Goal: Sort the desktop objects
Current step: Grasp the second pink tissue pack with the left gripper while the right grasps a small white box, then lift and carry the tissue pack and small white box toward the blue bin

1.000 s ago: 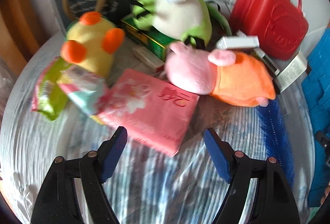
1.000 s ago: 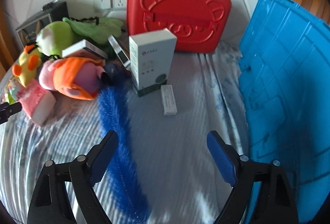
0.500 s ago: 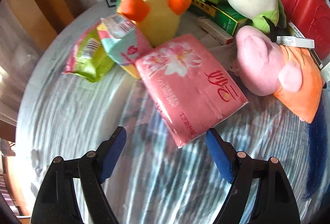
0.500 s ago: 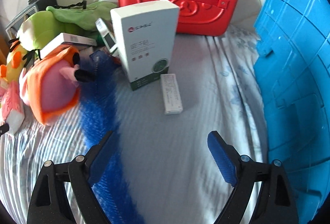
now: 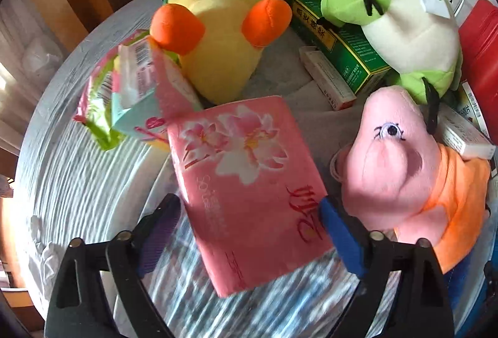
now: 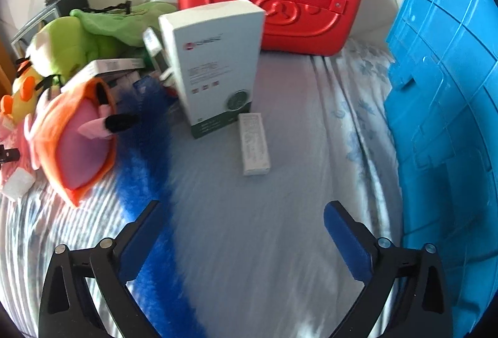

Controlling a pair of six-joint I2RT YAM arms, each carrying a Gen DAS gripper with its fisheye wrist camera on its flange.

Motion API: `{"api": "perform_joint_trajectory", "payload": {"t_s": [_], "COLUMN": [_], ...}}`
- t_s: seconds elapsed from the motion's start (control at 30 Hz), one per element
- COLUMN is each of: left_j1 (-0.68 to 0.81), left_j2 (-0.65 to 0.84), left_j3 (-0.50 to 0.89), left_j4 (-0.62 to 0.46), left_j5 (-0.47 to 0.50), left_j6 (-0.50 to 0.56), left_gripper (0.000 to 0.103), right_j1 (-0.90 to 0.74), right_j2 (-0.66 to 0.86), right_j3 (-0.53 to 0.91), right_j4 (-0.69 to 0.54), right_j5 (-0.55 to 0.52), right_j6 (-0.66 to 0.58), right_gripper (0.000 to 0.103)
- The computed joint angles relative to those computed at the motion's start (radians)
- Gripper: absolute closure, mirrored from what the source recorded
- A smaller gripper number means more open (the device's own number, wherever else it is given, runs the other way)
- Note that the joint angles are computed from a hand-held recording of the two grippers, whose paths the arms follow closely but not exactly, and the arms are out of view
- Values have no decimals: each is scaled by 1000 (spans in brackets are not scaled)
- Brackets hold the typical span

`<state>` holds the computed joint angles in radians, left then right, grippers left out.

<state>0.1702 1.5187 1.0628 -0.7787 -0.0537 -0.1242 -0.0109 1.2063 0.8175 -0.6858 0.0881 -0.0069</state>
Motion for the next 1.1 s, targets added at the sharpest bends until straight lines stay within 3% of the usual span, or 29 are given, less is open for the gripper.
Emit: {"api": "perform_joint_trajectory", "payload": {"t_s": [0.07,0.17,0.2,0.27,0.43,0.47,0.5,0.53,0.6,0.83,1.0,1.1], "left_j1": [5,6,6,1,2,4,7,12,19,-17,-64,-30], "left_j2": [29,85,91,64,-67,-100,-127,-163,-221,-509,-705,-762], "left_j3": [4,16,5,-45,-156,-181,-199,-221,-247,-285,-245,-200], "left_j4": [25,38,50,94,116,115,111,106,87,-64,-227,-282], "left_j5": [4,0,1,-2,8,6,7,11,18,38,52,97], "left_j6": [4,18,32,66,149,163,175,186,200,230,234,290], "left_gripper": [2,3,3,5,7,7,7,7,7,7,7,7], "right_j1": [-24,-35,-35,-34,-28,-29,-31,-33,-43,-33,25,152], "right_j2": [44,137,163,216,328,348,362,371,387,167,-145,-316], "right_j3": [12,34,40,57,90,96,98,98,100,-3,-52,-29], "right_j4": [29,85,101,125,189,201,210,216,216,187,23,-117], "right_j5": [0,23,28,24,22,21,18,17,-3,-32,-26,36], "right_j6": [-12,-20,-22,-29,-26,-26,-24,-21,-7,31,69,152], "right_gripper": [0,1,7,17,19,24,37,59,74,77,77,77]}}
